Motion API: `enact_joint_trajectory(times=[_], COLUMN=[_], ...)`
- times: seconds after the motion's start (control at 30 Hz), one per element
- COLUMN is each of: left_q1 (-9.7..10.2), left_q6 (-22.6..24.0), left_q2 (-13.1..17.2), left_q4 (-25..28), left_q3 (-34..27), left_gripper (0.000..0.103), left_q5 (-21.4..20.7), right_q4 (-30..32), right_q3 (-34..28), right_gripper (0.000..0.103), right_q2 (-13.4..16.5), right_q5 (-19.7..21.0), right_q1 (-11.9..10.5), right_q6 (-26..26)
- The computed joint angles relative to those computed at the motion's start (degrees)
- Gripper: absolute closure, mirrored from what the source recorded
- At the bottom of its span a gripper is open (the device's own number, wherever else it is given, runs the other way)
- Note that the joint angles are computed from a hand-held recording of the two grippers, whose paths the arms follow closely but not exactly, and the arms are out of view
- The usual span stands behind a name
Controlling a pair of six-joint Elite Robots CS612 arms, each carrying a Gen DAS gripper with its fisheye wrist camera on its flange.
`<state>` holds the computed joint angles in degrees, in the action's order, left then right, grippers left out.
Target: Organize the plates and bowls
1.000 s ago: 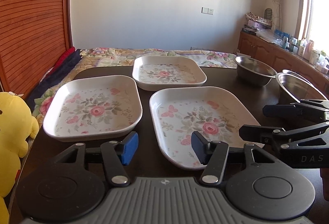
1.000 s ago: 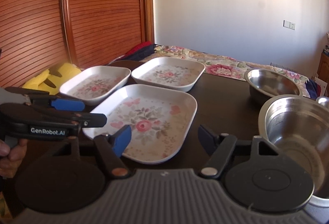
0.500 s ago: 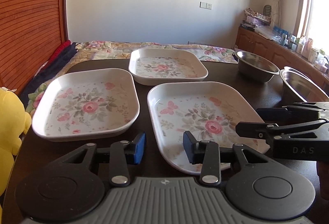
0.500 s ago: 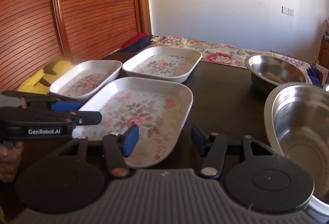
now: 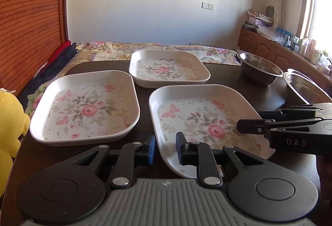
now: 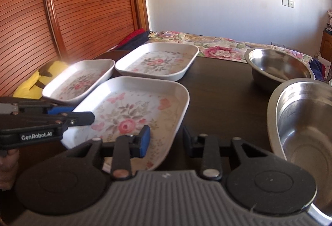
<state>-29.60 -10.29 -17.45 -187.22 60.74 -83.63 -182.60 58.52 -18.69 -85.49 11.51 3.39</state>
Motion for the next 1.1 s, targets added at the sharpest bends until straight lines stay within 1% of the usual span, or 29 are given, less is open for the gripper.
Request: enact_joint_trajectory(times=[0.13,0.33,0.5,0.9,1.1], left_q1=[-0.02,-0.23,-0.57,-1.43,-1.76], left_q6=[-0.23,-0.32,0.01,0.95,0.17], left_q2=[-0.5,-1.3,-2.2,-4.92,-6.11], left_q4=[-0.42,-1.67,-3.63,-7.97,-9.33], left_q3=[0.84,2.39,4.18,9.96,13.27], left_gripper=[0.082,0.082,0.082,0.082,0.082], left_q5=[-0.9,-1.08,-0.83,-0.21,0.26], right_q4=[0.07,-1.29,-3.2,-7.46,-9.19], right_q3=[0.24,1.59,3.04,8.18,11.04], right_gripper=[0.071,0.072,0.072,0.072,0.072], right_q2=[-0.2,-0.84,-1.5,-3.95,-5.07], right_q5=[-0.43,1.14,1.65,2.06,2.66], right_q1=[0.09,-0.35,-0.5,-0.25,0.04], right_q6=[0.16,0.93,1.25,0.77,0.48])
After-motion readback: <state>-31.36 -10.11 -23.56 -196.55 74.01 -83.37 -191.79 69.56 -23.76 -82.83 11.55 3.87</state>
